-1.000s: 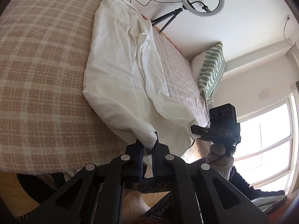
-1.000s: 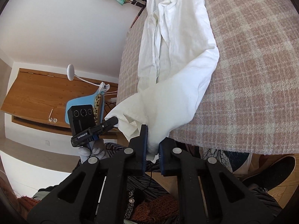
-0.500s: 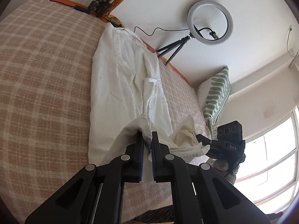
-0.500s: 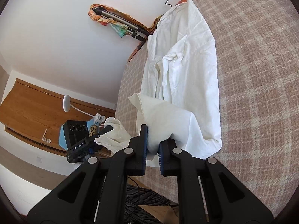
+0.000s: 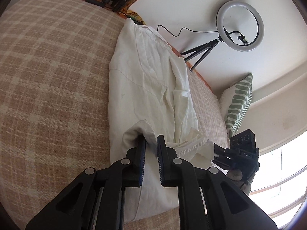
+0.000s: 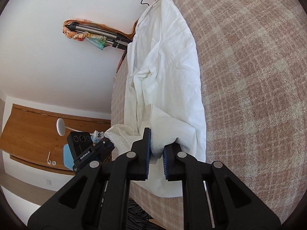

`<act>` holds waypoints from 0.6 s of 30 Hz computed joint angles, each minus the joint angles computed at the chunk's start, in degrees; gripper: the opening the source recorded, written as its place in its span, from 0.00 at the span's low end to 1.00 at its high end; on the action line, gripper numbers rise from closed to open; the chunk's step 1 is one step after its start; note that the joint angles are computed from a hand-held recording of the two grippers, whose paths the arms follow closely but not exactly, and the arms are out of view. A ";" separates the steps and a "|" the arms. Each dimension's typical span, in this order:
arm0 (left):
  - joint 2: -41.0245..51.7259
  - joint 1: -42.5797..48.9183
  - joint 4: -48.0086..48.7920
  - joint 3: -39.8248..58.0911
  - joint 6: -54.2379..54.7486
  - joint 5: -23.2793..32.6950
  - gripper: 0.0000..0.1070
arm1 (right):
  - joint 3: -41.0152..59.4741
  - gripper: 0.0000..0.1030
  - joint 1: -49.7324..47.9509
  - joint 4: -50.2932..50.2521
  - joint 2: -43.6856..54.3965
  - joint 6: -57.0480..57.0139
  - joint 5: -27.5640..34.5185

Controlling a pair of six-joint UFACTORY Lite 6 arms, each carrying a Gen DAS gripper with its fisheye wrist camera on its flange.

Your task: Fold small clothes

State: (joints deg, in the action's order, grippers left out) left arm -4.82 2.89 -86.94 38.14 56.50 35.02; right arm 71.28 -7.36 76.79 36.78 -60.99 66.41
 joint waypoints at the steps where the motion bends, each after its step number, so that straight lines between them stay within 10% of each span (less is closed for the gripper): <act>1: 0.36 0.13 0.08 0.56 0.25 0.47 0.11 | 0.62 0.19 -0.45 0.09 0.76 0.57 1.14; 5: -0.91 0.90 -1.27 1.52 1.07 -0.36 0.31 | 1.69 0.64 -3.66 1.92 2.35 -0.08 7.75; 18: -11.05 -0.03 9.66 -5.33 -4.34 -5.14 0.31 | -8.01 0.59 -3.57 -4.27 -12.21 -11.42 -9.29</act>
